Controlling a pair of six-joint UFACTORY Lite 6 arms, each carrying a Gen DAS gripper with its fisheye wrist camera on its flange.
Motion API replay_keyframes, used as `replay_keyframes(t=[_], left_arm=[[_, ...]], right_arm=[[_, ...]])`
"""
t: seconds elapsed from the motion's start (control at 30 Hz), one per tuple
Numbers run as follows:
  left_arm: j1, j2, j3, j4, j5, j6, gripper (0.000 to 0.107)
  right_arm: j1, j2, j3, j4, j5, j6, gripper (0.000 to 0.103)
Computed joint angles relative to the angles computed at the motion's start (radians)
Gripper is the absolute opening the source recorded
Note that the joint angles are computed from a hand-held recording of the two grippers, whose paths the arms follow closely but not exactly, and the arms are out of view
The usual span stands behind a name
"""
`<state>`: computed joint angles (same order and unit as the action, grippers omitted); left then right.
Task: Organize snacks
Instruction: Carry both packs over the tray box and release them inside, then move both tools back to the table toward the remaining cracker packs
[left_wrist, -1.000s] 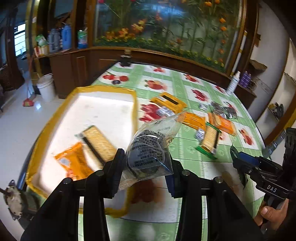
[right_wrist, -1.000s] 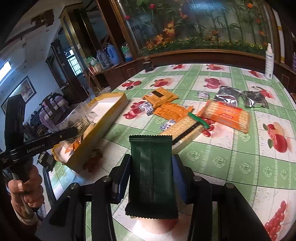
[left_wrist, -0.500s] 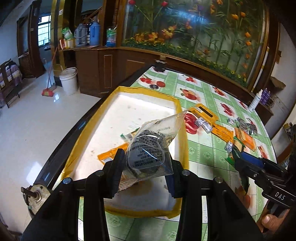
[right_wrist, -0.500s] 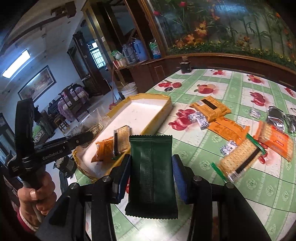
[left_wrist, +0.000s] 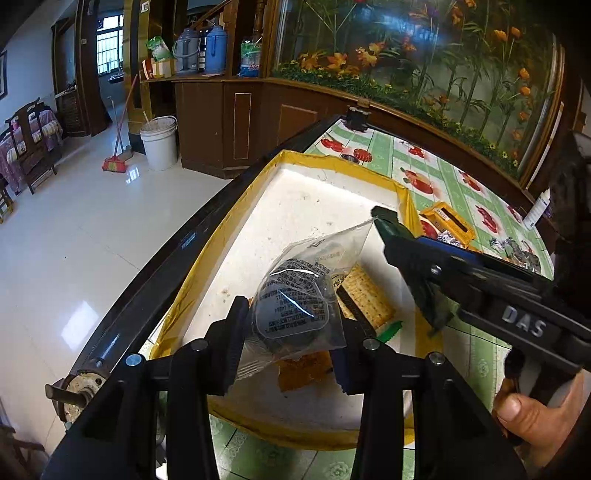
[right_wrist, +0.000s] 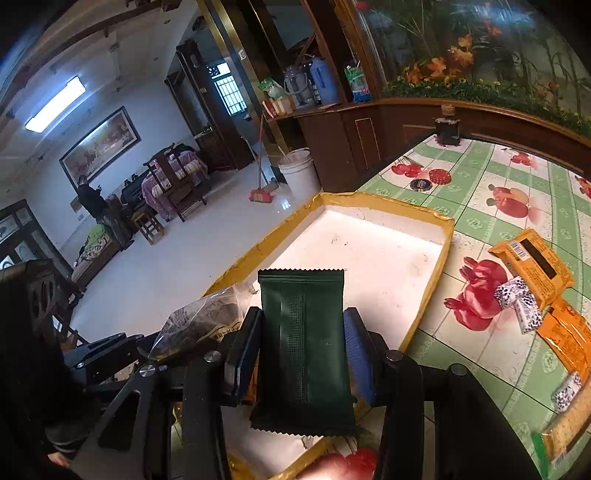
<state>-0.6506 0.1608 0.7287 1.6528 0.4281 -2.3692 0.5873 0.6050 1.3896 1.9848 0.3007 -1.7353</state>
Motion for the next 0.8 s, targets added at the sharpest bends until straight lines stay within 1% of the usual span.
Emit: replay_keyframes(t=[0.13,0.17,0.2,0.27,0.3,0.33,0.37,0.47,0.57,0.8], left_arm=[[0.007,0.015,0.003,-0.014,0.011,0.02,0.04],[0.007,0.018,0.003,-0.025,0.016,0.03,0.041],[0.003,0.016,0.0,-0.031,0.029,0.03,0.042],[-0.006,0.009,-0.003,-0.053,0.057,0.038,0.054],[-0.012,0.003,-0.004,-0.066,0.074,0.044,0.068],[-0.017,-0.006,-0.009,-0.068,0.093,0.038,0.075],[-0.032,-0.021,-0.019,-0.07,0.12,0.03,0.075],[-0.053,-0.038,-0.018,-0.094,0.157,0.051,0.075],[-0.068,-0.03,0.002,-0.107,0.162,0.065,0.075],[-0.119,0.011,0.072,-0.161,0.173,0.116,0.074]], right_arm=[[0.004,0.099,0.112,-0.139,-0.021,0.141,0.046],[0.005,0.117,0.132,-0.165,-0.025,0.165,0.048],[0.006,0.13,0.144,-0.179,-0.025,0.178,0.048],[0.007,0.137,0.147,-0.167,-0.025,0.165,0.049],[0.007,0.128,0.133,-0.132,-0.026,0.134,0.051],[0.005,0.117,0.115,-0.093,-0.024,0.097,0.056],[0.001,0.102,0.094,-0.049,-0.021,0.052,0.061],[-0.016,0.03,-0.001,0.105,-0.016,-0.097,0.065],[-0.055,-0.052,-0.116,0.224,0.02,-0.205,0.069],[-0.168,-0.197,-0.351,0.312,0.104,-0.291,0.07]])
